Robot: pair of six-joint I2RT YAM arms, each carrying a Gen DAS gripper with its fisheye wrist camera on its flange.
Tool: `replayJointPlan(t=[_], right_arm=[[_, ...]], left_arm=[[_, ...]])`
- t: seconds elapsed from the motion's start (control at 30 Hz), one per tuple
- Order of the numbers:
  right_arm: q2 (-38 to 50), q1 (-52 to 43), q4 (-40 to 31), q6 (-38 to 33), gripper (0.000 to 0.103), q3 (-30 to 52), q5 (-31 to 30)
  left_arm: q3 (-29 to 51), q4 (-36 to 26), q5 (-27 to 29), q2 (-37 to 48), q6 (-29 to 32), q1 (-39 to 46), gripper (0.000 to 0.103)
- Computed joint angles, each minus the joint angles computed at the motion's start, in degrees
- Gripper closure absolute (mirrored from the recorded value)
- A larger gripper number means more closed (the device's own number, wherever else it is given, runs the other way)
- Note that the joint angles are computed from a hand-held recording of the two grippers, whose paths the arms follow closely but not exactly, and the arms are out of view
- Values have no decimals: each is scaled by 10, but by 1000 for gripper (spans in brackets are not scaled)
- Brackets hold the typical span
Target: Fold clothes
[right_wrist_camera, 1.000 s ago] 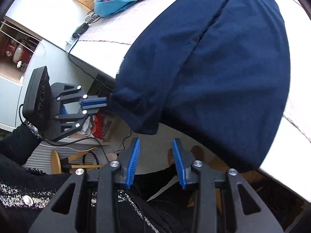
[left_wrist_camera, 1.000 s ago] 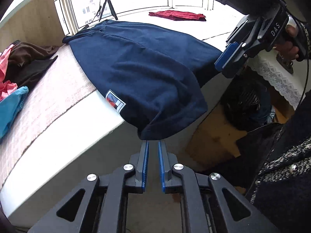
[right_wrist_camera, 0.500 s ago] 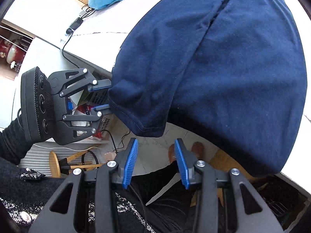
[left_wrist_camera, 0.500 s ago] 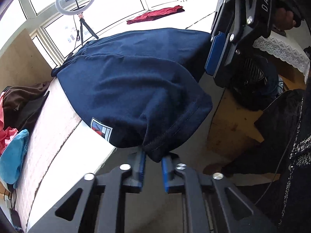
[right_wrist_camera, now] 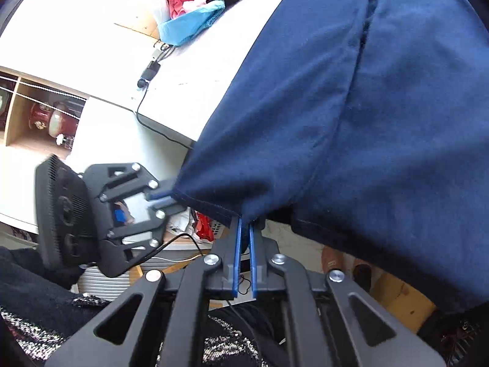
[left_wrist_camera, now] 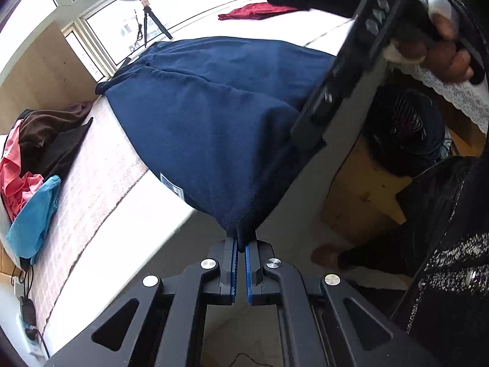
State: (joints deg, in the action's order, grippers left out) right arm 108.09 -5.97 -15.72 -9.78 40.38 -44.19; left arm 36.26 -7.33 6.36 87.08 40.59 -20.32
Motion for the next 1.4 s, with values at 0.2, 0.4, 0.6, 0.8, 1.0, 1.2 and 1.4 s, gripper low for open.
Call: replayJointPlan(t=[0.2, 0.4, 0.6, 0.8, 1.0, 1.2, 1.4], right_arm=[[-32, -15, -88, -73, 94, 2, 86], [-15, 5, -63, -42, 73, 0, 129], [-72, 2, -79, -50, 73, 5, 126], [-123, 88, -52, 4, 73, 17, 199], [-49, 176, -87, -68, 73, 172, 290], [175, 224, -304, -38, 73, 496, 332], [267, 250, -392, 31, 73, 620, 376]], left_arm=[[-24, -30, 17, 34, 44, 12, 94], [84, -69, 142, 104, -31, 94, 72], [184, -137, 212, 211, -80, 123, 72], [92, -41, 156, 132, -81, 111, 72], [38, 35, 122, 101, -110, 67, 72], [-55, 205, 29, 83, -138, 11, 71], [-87, 313, -6, 118, -163, -35, 71]])
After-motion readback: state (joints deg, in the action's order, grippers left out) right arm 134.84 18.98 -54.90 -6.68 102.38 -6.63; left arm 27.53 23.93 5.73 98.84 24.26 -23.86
